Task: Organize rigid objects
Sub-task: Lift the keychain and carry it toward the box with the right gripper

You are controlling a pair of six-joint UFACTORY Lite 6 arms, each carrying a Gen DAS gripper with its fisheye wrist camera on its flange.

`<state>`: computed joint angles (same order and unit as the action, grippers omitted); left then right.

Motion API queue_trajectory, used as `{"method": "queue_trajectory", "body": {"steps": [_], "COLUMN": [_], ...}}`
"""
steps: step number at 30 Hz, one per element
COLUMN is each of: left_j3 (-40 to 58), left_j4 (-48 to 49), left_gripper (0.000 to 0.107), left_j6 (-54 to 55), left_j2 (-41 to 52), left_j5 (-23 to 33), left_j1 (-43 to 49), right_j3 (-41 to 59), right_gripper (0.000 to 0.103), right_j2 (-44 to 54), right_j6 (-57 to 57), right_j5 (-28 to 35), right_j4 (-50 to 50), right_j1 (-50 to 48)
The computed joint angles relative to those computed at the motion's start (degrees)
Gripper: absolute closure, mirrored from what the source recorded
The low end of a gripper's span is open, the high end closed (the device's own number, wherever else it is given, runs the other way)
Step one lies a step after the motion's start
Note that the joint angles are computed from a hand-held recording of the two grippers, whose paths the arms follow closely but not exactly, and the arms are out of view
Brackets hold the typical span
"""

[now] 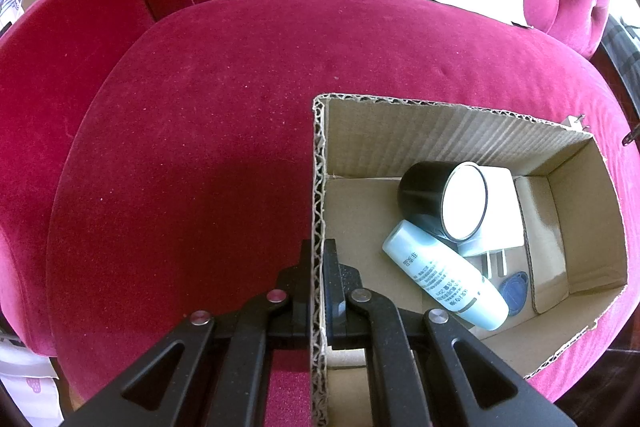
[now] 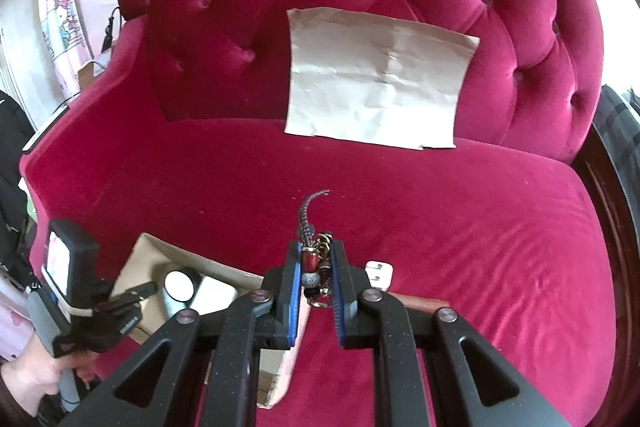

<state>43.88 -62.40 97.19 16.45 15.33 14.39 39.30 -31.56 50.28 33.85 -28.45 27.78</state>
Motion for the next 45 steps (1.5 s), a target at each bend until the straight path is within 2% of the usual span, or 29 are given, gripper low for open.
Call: {"method": "queue_trajectory", "body": {"steps": [9,20,33,45], "left_j3": [0.1,-0.1,-0.5,-0.5], "left_j4": [-0.3,-0.5,-0.6,-0.4], "left_gripper": [0.104,0.104,0.104,0.103], "left_j6": [0.5,0.5,0.9,0.5], "left_j2": [0.2,0.0,-0.3,-0.4], "left_j5": [0.0,-0.2,0.0,0.0], "left_j1": [0.1,0.0,0.3,0.3], "right_j3": [4.5,8.3,9.5,11.0], "right_gripper": [0.091,0.091,0.091,0.09], "right_j2": [6.3,14.6,22.1,29.6], "right_j6": [9.1,13.5,13.5,8.5], "right_j5": [1.0,-1.5,-6.1,-10.9], "right_j4": [-6.2,-8.0,-6.1,0.8], "right_j1": [8.7,13.9,15.6,15.5]}}
